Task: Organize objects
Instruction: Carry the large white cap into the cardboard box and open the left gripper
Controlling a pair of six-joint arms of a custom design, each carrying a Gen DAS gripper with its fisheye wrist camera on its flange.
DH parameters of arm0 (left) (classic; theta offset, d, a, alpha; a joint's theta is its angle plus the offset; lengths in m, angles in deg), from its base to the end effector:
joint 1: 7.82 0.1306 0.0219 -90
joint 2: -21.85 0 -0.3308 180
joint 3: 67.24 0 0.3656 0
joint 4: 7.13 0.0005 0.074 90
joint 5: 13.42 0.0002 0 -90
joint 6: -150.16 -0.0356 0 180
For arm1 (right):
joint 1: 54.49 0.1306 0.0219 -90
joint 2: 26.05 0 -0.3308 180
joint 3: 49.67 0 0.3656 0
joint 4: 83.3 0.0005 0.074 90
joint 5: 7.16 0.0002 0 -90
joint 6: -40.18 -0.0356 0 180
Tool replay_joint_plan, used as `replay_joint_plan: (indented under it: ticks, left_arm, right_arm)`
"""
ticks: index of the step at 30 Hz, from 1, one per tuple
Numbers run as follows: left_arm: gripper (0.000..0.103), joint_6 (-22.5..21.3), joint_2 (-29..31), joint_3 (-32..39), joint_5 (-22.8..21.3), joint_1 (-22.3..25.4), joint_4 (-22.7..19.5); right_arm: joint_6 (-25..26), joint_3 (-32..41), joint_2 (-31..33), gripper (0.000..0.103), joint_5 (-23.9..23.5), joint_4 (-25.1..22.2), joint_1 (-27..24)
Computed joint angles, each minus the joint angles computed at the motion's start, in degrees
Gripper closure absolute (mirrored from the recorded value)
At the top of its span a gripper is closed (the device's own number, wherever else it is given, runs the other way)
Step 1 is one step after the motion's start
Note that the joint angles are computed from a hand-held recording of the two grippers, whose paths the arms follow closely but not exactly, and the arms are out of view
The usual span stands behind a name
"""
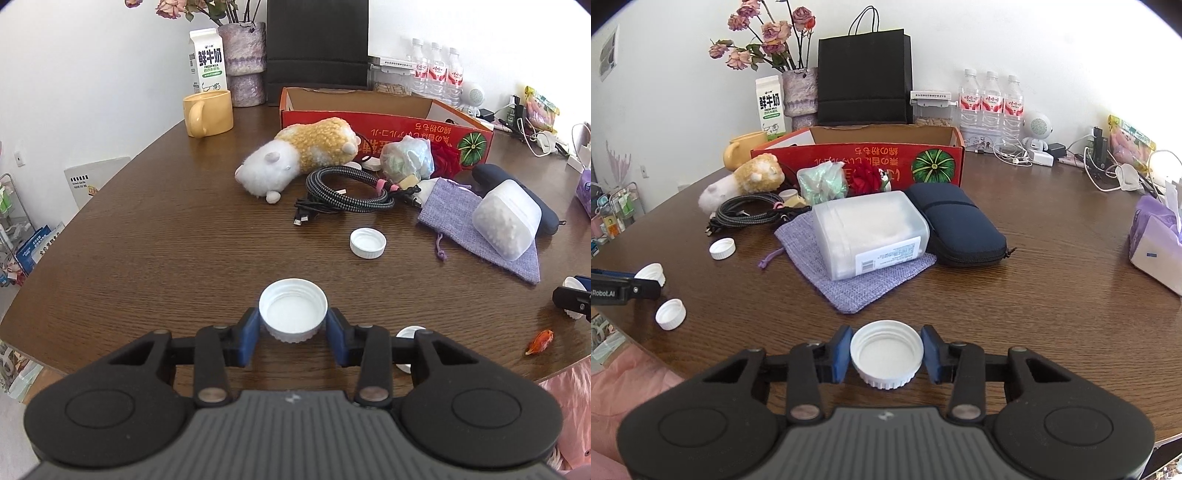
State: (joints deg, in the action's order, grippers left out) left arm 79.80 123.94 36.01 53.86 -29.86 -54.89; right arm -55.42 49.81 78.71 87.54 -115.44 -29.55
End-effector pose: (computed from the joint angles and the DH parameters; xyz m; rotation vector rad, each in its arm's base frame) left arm 0.4962 -0.1866 0.3837 -0.1357 2.3036 0.1063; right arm 0.5066 0.2318 0.3502 -0.3298 2.2043 0.2017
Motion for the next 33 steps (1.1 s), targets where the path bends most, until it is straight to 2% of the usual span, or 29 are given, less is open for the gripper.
replay_joint_plan:
  ticks: [8, 16, 26, 33]
  left_arm:
    - [0.063, -1.2, 0.9, 2.1, -0.4, 0.2, 0.4]
    - [0.063, -3.0, 4.7, 9.0, -0.4, 0.9, 0.0]
    - [0.063, -5.7, 13.9, 23.2, 1.4, 2.3, -2.2]
    - [0.063, -7.3, 23.8, 38.7, 2.7, 3.4, -5.5]
  right_arm:
    - [0.6, 1.3, 0.4, 0.064, -0.9, 1.6, -0.2]
    - [2.5, 7.1, 3.3, 0.064, -2.3, 2.5, -0.5]
    - [4.3, 20.8, 12.1, 0.064, -4.3, 1.1, -1.7]
    - [4.9, 35.7, 21.8, 0.064, -5.9, -2.4, -2.5]
